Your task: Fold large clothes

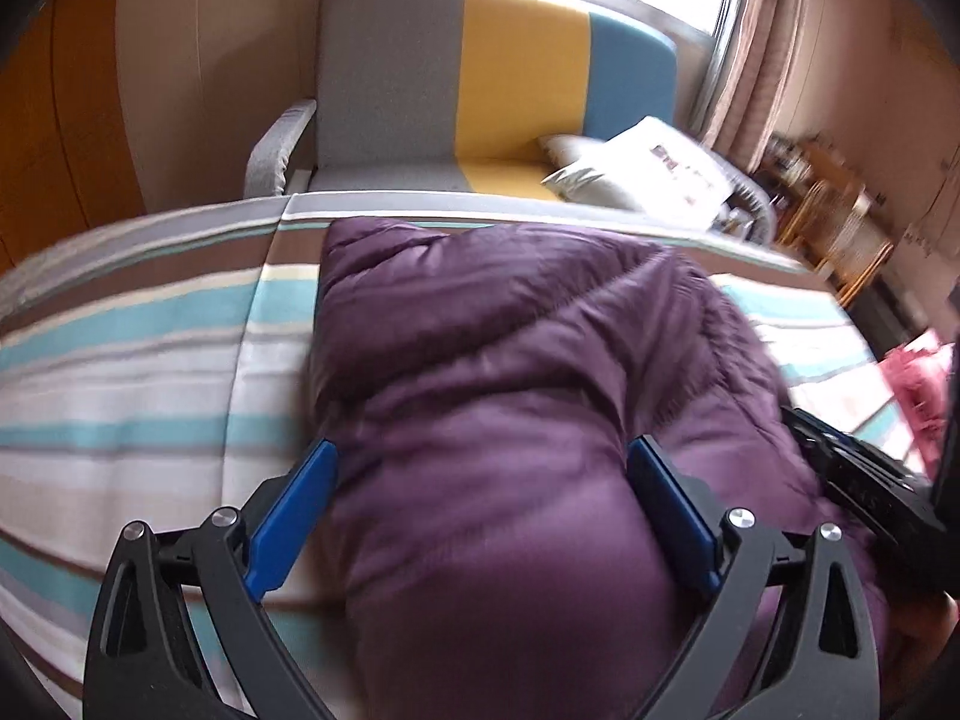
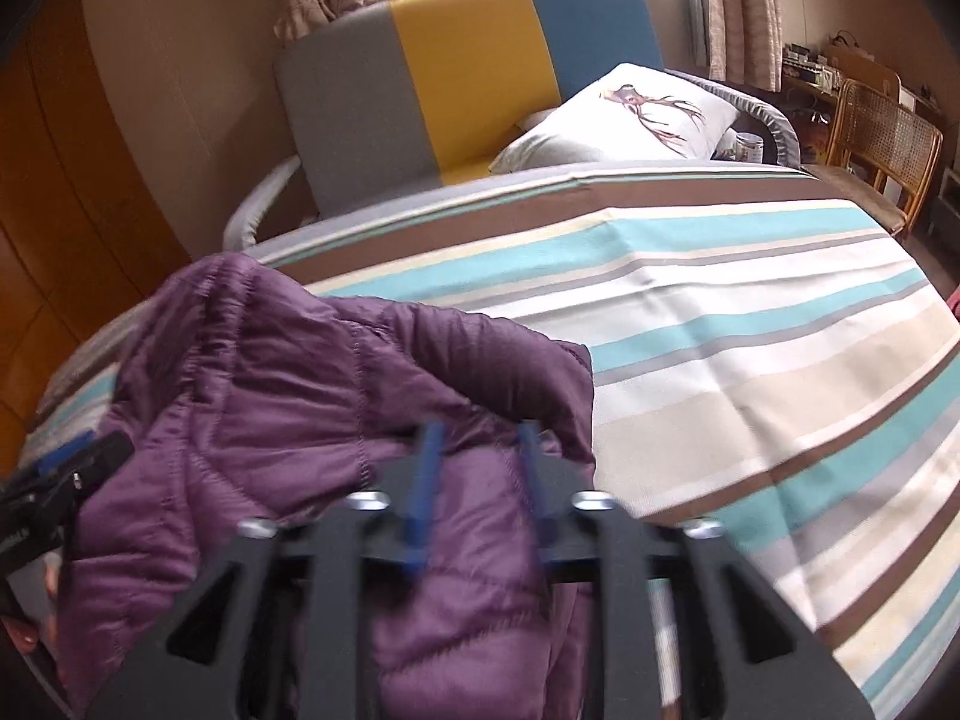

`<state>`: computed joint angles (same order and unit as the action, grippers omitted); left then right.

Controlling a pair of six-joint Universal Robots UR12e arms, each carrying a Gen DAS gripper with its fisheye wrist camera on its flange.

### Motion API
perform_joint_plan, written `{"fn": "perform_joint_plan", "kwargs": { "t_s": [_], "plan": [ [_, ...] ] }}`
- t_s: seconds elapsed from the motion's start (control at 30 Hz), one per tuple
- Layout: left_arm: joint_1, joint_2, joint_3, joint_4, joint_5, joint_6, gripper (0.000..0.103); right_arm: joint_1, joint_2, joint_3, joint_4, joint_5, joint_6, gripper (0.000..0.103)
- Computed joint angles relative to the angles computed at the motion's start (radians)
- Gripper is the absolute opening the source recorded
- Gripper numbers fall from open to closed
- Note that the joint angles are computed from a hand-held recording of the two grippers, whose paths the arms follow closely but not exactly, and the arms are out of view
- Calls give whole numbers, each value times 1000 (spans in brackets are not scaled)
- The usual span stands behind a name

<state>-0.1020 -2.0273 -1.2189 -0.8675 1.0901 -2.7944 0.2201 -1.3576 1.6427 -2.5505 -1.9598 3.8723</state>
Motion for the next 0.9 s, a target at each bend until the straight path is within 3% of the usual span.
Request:
{"fn": "perform_joint_plan", "kwargs": {
  "t_s": [0.03, 0.13, 0.23, 0.4, 0.53, 0.63, 0.73, 0.8, 0.9],
  "plan": [
    [11, 14, -19, 1, -28, -10, 101, 10, -8, 1, 9, -28, 18, 87],
    [36, 49, -73, 0, -97, 3, 101, 33, -25, 5, 6, -58, -4, 84],
    [46, 78, -119, 15, -104, 30, 101, 54, -33, -1, 35, -68, -5, 84],
    [63, 94, -134, -38, -129, 52, 101, 72, -51, 15, 41, -57, 52, 84],
    [69, 105, -147, -56, -130, 73, 101, 73, -58, 24, 57, -40, 86, 84],
    [65, 107, -159, -25, -101, 111, 101, 68, -60, 33, 66, -5, 104, 77],
    [53, 110, -172, 24, -56, 185, 101, 66, -60, 42, 85, 40, 143, 77],
    [56, 109, -159, -13, -65, 190, 101, 63, -65, 52, 69, 56, 153, 77],
    [76, 89, -100, -167, -146, 168, 101, 49, -72, 57, 69, 93, 139, 77]
  ]
}}
